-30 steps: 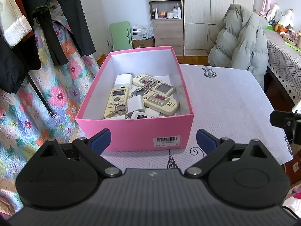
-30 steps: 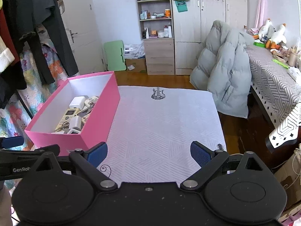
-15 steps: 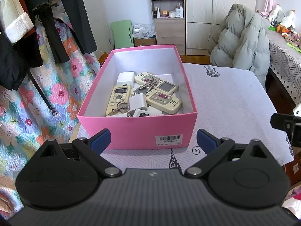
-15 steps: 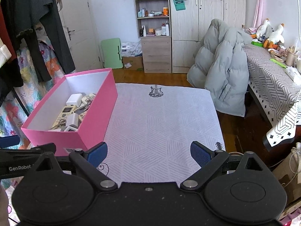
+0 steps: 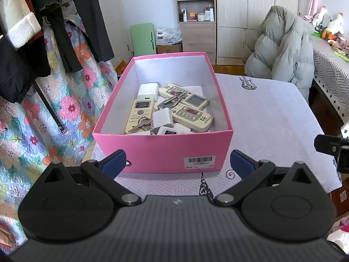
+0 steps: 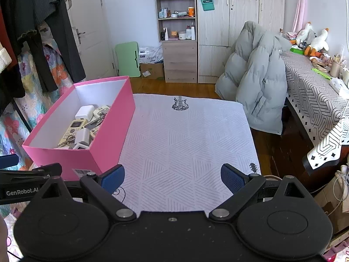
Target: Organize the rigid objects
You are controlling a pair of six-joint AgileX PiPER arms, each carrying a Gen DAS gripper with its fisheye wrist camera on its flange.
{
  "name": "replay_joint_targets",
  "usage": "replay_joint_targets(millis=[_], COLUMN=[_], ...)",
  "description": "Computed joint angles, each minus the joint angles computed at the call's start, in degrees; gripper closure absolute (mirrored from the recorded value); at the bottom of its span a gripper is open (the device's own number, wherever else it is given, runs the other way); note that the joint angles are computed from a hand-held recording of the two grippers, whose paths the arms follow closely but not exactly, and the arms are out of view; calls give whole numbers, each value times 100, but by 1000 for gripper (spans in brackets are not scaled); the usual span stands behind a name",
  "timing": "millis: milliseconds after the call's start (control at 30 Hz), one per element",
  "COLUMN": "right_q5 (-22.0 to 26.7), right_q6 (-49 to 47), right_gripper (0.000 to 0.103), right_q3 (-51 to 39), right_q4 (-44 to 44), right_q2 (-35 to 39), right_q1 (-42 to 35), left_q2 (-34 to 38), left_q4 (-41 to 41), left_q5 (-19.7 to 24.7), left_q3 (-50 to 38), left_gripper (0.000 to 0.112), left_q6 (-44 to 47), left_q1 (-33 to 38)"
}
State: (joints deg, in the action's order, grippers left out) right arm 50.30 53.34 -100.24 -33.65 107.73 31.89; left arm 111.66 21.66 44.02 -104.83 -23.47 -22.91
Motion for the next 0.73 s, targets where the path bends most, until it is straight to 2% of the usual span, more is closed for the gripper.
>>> replay_joint_targets(millis=[733], right_q5=[127], right_q6=[-76], right_gripper=[6], right_q3=[-211], right_q4=[-25], right_q2=[104], right_q1=[75], left_q2=[-157], left_q4=[351], left_q5=[-179], left_q3=[261], left_gripper=[9], left_q6=[-342], left_q1=[32])
